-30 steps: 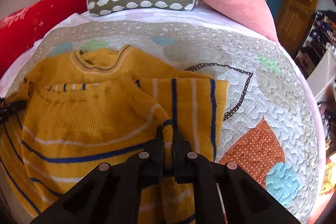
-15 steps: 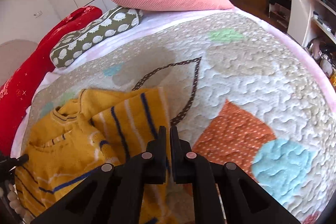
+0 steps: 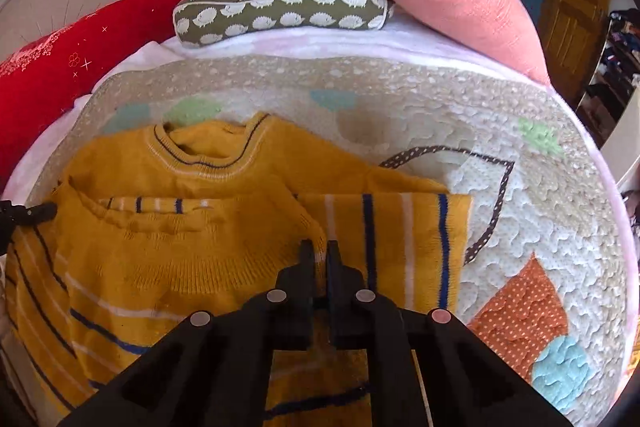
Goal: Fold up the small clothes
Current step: 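Release the sweater and raise both tools above the folded sweater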
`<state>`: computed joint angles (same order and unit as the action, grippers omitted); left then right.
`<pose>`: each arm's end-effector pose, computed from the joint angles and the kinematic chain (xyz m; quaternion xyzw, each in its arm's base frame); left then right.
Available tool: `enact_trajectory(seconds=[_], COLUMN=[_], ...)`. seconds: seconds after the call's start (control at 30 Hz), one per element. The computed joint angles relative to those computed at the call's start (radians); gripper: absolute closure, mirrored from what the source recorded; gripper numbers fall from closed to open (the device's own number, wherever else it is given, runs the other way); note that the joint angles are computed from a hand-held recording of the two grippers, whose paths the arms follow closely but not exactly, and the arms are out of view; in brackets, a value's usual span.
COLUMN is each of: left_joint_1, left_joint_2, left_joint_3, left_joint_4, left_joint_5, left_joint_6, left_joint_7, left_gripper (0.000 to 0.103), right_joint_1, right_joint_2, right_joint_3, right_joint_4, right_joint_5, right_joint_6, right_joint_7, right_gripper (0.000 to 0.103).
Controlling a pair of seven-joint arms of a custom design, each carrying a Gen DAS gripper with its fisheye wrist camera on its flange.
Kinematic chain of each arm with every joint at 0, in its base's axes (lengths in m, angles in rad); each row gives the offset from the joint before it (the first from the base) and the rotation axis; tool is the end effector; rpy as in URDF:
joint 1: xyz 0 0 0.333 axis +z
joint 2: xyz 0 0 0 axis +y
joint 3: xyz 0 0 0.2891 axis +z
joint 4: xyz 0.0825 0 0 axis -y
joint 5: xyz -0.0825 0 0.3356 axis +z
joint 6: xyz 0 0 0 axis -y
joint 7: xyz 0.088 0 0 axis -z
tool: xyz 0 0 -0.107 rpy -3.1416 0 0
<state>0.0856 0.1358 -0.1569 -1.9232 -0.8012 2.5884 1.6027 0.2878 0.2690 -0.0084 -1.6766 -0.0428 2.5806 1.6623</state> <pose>0.5828 -0.0244 0.4714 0.7931 -0.4769 0.3761 0.0463 0.6083 0.1759 0.5097 -0.7407 0.5947 -0.1906 0.2477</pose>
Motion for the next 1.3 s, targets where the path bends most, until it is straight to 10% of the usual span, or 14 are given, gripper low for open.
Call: enact_trajectory(seconds=[0.2,0.27,0.53,0.73,0.9,1.3], left_joint_1=[0.030,0.019,-0.040,0.085,0.176,-0.030], left_joint_2=[-0.032,-0.076,-0.369,-0.679,-0.876,-0.885], left_joint_3=[0.000,0.014,0.042,-0.202,-0.438,-0.491], left_joint_4=[-0.024,-0.056,-0.283,-0.478,-0.518,-0.488], left_joint_5=[-0.207,-0.210,0.205,0.723,0.947,1.029], left_joint_6=[-0.046,-0.027,0.072,0.072,-0.032,-0.157], left_joint_7=[0.117,0.126,-0.158,-0.547,-0.838,-1.027], left_gripper=[0.088,0.073,0.061,0.056,0.023,0.019], right_joint_1=[-0.066,-0.102,-0.148,-0.163,-0.131,-0.147], right_joint_2=[0.027,-0.011,-0.324,-0.666,-0.917,-1.315], right_joint_3=[-0.002,0.013,0.002,0.028,0.041,0.136], right_joint_4=[0.029,-0.016,-0.356,-0.726,-0.969,-1.253], right_joint_5=[0.142,0.253,0.377,0.365,0.385,0.431], right_joint_6=[-0.033,-0.010,0.070,0.142,0.160,0.057], right_joint_7=[0.113,0.112,0.045,-0.041,-0.050,0.195], right_gripper=[0.082,0.078,0.075,0.070,0.063,0.057])
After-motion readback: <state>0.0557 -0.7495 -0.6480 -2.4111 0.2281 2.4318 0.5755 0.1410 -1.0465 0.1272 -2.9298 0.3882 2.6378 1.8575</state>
